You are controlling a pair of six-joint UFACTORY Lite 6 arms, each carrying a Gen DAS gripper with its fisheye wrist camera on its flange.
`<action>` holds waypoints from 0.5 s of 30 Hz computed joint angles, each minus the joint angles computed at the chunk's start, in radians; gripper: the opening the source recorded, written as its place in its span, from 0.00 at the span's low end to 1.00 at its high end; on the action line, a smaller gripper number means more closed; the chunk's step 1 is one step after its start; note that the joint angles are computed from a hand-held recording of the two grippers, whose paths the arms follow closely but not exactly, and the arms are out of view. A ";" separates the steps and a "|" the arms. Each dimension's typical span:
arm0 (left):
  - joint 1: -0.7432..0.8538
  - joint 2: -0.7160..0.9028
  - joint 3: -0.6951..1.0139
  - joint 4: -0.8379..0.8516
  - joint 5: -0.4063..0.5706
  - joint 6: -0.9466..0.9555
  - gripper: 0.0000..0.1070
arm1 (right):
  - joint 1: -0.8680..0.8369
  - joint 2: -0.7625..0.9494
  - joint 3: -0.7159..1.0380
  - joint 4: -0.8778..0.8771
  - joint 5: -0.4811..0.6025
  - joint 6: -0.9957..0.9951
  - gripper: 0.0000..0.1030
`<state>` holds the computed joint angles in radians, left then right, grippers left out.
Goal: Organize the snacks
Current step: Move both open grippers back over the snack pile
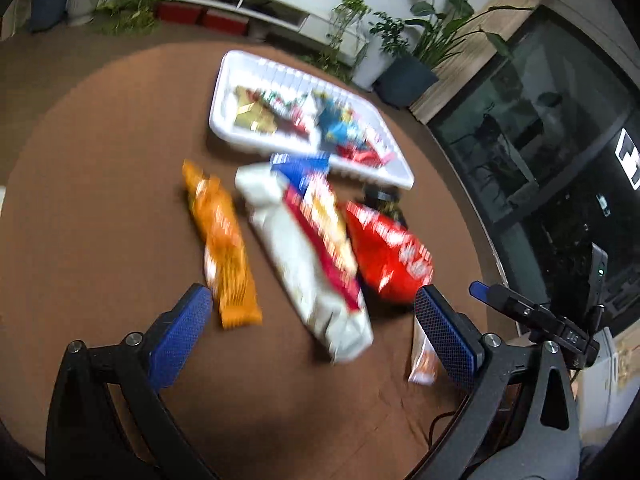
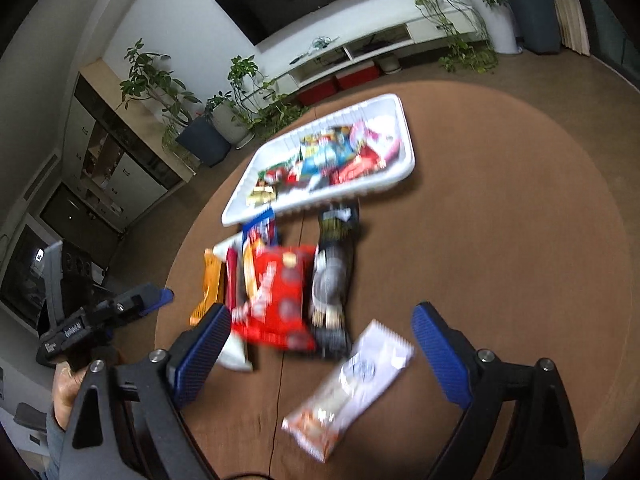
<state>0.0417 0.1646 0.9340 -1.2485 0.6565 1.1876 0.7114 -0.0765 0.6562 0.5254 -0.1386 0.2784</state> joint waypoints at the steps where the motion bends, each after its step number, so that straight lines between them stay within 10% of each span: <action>1: 0.006 -0.011 -0.035 -0.020 -0.001 0.023 0.96 | 0.019 -0.009 -0.024 0.047 -0.017 -0.028 0.91; 15: 0.029 0.008 -0.028 0.029 -0.095 -0.007 0.95 | 0.211 0.035 -0.066 0.591 -0.112 -0.427 0.90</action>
<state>0.0712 0.1722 0.9064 -1.2190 0.5615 1.1807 0.9225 -0.0414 0.5905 1.1164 -0.2509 -0.1491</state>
